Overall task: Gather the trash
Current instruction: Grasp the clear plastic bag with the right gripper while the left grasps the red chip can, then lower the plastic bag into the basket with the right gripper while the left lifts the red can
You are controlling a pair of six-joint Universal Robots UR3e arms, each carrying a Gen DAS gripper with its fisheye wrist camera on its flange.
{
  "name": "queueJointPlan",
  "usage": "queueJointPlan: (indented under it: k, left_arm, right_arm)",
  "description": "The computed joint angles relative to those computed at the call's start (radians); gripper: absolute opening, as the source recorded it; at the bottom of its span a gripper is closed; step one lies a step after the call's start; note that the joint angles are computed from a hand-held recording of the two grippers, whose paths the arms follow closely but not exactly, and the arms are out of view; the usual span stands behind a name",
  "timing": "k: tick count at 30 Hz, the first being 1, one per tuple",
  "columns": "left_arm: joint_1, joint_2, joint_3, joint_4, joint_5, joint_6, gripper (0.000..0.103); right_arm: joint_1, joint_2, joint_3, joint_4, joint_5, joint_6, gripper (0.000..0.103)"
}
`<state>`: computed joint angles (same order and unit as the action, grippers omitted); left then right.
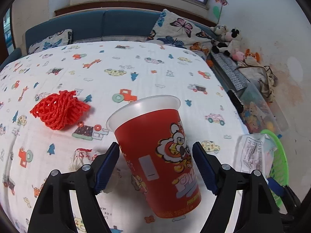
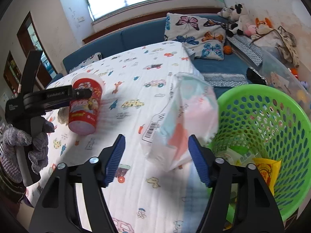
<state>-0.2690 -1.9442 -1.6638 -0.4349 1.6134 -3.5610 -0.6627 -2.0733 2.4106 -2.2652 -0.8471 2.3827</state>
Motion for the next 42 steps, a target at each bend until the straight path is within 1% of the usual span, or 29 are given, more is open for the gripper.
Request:
queueJointPlan:
  k: [4, 7, 13, 16, 18, 21, 22, 23, 27, 33, 37, 42]
  left_arm:
    - [-0.002, -0.006, 0.011, -0.002, -0.005, 0.008, 0.077]
    - [-0.005, -0.018, 0.023, -0.008, -0.008, 0.014, 0.077]
    - [-0.007, -0.045, 0.042, -0.017, -0.018, 0.019, 0.078]
    - [-0.011, -0.054, 0.044, -0.011, -0.011, 0.026, 0.077]
    - [-0.012, -0.056, 0.043, -0.007, -0.009, 0.029, 0.076]
    - [-0.018, -0.058, 0.043, -0.001, 0.000, 0.040, 0.075]
    - [-0.022, -0.058, 0.042, 0.001, 0.006, 0.043, 0.075]
    - [-0.026, -0.057, 0.040, 0.005, 0.010, 0.045, 0.075]
    - [-0.033, -0.043, 0.021, 0.018, 0.005, 0.054, 0.073]
    - [-0.046, -0.008, -0.017, 0.050, 0.005, 0.066, 0.071]
    - [-0.053, 0.026, -0.043, 0.064, -0.005, 0.066, 0.070]
    - [-0.065, 0.075, -0.078, 0.077, -0.021, 0.068, 0.070]
  right_arm:
    - [0.052, 0.073, -0.003, -0.099, -0.028, 0.063, 0.058]
    - [0.070, 0.120, -0.008, -0.152, -0.043, 0.097, 0.057]
    - [0.115, 0.172, -0.005, -0.232, -0.080, 0.128, 0.056]
    - [0.159, 0.210, 0.005, -0.324, -0.123, 0.159, 0.056]
    - [0.196, 0.236, 0.013, -0.397, -0.171, 0.184, 0.051]
    - [0.203, 0.243, 0.025, -0.430, -0.184, 0.189, 0.042]
    - [0.202, 0.242, 0.026, -0.432, -0.186, 0.188, 0.036]
    - [0.194, 0.237, 0.026, -0.421, -0.184, 0.183, 0.033]
    - [0.152, 0.184, 0.032, -0.356, -0.147, 0.153, 0.027]
    - [0.089, 0.081, 0.051, -0.252, -0.091, 0.095, 0.025]
    - [0.028, -0.017, 0.051, -0.114, -0.036, 0.040, 0.025]
    - [-0.070, -0.155, 0.023, 0.112, 0.036, -0.054, 0.025]
